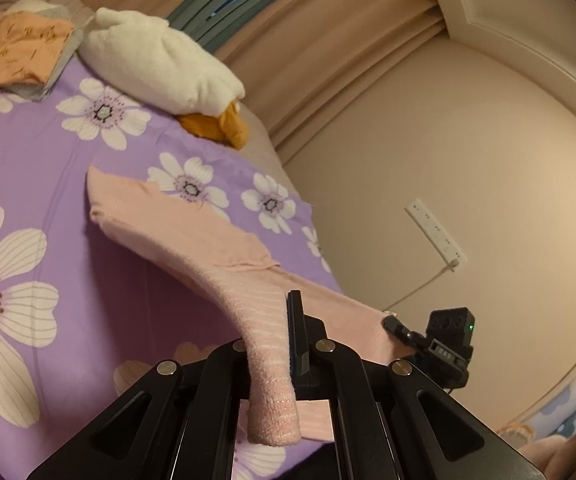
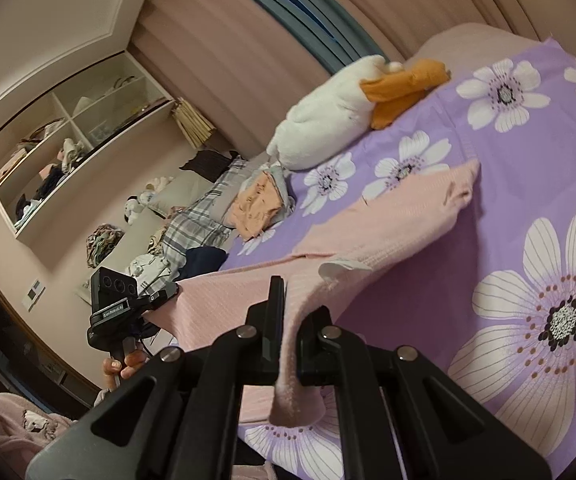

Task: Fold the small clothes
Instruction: 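Lift the hem with both grippers and fold it toward the collar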

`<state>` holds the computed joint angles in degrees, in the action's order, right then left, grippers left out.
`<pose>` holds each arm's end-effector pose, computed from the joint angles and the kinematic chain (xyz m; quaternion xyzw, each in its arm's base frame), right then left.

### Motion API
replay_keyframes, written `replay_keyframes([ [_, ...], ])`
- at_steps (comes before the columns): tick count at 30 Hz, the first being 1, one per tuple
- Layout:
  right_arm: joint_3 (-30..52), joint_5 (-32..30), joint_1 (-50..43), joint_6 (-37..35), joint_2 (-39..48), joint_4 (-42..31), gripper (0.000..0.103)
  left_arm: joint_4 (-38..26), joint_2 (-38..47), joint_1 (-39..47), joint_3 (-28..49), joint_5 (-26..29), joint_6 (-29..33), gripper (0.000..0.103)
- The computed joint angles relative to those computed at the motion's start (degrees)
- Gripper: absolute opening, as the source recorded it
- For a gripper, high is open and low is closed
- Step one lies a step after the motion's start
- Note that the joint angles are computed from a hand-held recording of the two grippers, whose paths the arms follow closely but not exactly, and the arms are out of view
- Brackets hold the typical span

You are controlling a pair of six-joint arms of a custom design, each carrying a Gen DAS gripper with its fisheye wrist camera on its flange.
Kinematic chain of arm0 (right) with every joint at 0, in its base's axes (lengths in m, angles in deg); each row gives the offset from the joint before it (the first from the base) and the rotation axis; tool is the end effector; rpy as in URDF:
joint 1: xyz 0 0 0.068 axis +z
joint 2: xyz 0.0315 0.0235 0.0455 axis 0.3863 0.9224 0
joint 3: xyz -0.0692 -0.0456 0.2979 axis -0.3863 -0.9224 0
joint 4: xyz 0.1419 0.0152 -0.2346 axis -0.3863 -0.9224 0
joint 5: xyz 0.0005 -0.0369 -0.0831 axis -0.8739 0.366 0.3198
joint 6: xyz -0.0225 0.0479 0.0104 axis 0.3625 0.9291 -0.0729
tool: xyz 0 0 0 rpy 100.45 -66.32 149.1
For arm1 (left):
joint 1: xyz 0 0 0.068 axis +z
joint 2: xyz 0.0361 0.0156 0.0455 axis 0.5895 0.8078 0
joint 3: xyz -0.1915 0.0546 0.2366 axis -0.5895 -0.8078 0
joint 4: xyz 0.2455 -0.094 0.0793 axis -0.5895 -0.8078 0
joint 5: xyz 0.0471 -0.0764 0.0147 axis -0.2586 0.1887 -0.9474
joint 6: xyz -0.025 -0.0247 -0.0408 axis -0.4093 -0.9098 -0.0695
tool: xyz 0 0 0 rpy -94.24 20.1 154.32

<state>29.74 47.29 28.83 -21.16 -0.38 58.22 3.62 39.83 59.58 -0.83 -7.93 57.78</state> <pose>0.2892 0.0532 0.2355 -0.0451 0.7963 0.4111 0.4414 0.3076 0.0972 0.2384 0.0483 0.8013 -0.4648 0.3735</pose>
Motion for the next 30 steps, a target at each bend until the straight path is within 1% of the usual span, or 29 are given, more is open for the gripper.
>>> replay_keyframes([
  [5,-1.83,-0.83,-0.72,-0.25,-4.6,-0.46,0.005,-3.68,-2.38,1.66,-0.65,2.4,3.26,0.0],
  [9,-2.99,-1.87,-0.91,-0.17,-7.75,-0.33,0.005,-5.31,-3.4,2.82,-1.01,3.26,4.62,0.0],
  [13,-3.84,-2.12,-0.67,-0.66,-9.87,-0.38,0.005,-7.42,-4.07,4.18,-0.93,4.55,5.94,0.0],
  [15,-4.0,-2.08,-0.37,-0.76,-10.8,-0.29,0.005,-9.43,-4.13,4.82,-0.42,5.44,7.33,0.0],
  [17,-4.22,-2.27,-0.31,-0.93,-11.62,-0.08,0.005,-9.65,-4.92,5.19,-0.62,5.66,7.66,0.0],
  [18,-4.18,-2.6,-0.51,-1.08,-11.93,-0.09,0.005,-9.66,-5.15,5.28,-0.63,5.59,7.8,0.0],
  [23,-3.68,-2.77,-1.32,-1.09,-11.2,0.16,0.006,-4.49,-4.54,4.58,-1.17,3.61,3.24,0.0],
  [30,-2.94,-2.82,-3.2,1.13,-7.16,1.19,0.007,-2.26,-1.44,3.91,-0.53,1.65,0.42,0.0],
])
